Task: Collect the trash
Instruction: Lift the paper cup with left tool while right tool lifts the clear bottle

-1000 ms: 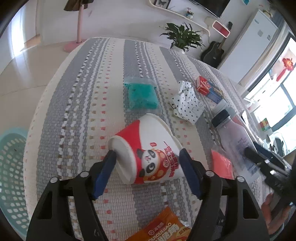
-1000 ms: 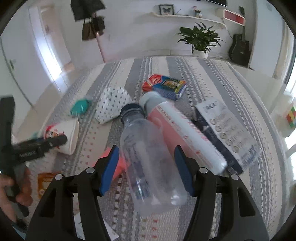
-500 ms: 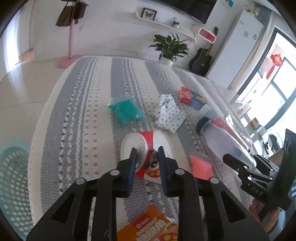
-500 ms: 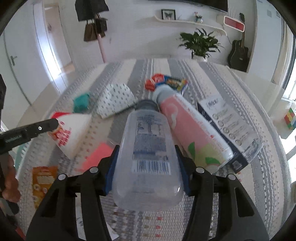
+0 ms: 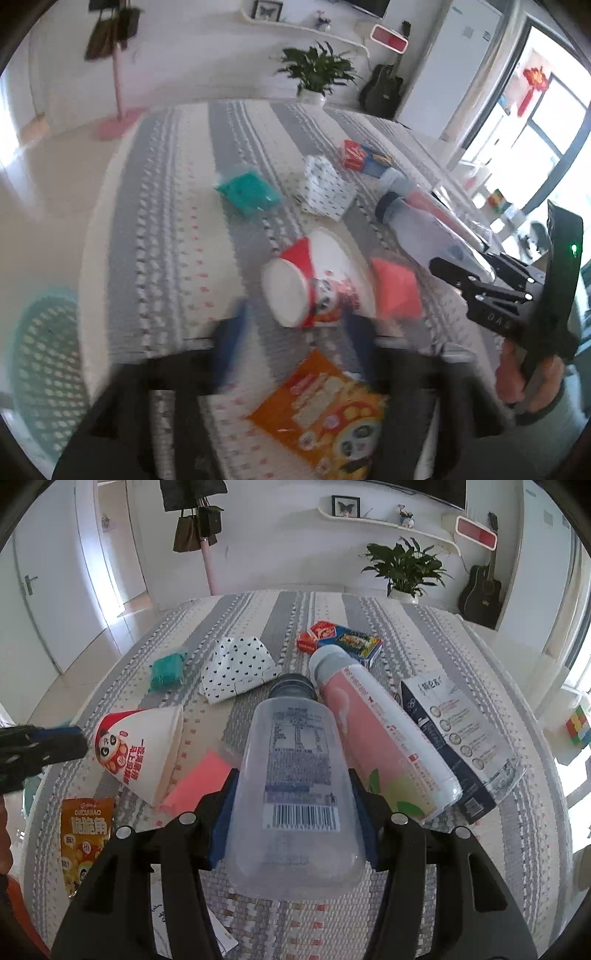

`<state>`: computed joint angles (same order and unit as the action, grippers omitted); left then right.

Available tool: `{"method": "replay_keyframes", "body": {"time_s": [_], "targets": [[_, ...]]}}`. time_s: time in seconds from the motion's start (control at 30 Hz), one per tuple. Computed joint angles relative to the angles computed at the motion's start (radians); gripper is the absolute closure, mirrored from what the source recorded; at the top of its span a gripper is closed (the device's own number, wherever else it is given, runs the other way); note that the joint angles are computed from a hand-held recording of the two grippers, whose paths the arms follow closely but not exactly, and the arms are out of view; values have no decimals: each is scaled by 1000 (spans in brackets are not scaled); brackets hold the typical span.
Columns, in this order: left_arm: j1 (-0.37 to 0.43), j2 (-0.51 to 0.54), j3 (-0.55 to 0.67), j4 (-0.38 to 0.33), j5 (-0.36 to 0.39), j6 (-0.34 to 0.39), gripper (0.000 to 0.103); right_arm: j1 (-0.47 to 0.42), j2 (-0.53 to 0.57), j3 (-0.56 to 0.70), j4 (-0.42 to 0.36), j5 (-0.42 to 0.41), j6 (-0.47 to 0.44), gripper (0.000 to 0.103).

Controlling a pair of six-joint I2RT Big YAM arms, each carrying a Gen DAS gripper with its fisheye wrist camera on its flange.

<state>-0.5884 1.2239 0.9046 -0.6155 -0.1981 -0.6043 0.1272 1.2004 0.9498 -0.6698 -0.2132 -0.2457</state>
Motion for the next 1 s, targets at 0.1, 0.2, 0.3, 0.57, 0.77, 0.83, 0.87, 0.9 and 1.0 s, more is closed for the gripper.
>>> {"method": "replay_keyframes", "body": {"time_s": [0.1,0.2,0.3,0.57,0.77,0.83,0.87,0.9,1.0], "targets": [[45,-2,-33,76,62,-28,23,-10,10,5,-10,-21,9,50],[86,66,-21,121,140,-85,29,-22,24,13,-22,-43,16,50],[81,111,-9,159,121,-78,28,-26,34,18,-27,-50,15,50],[66,155,15,202,168,-72,32,-25,49,28,-43,-52,5,50],[32,176,29,191,180,-34,36,-28,47,31,-41,-58,11,48],[19,183,35,190,155,-30,37,-30,53,34,-48,-56,11,46],[11,188,41,183,144,-24,37,-32,57,36,-53,-57,11,45],[-2,196,53,167,120,-13,38,-33,60,38,-56,-56,12,45],[-25,204,65,157,61,-2,41,-27,67,40,-59,-39,15,45]]}}
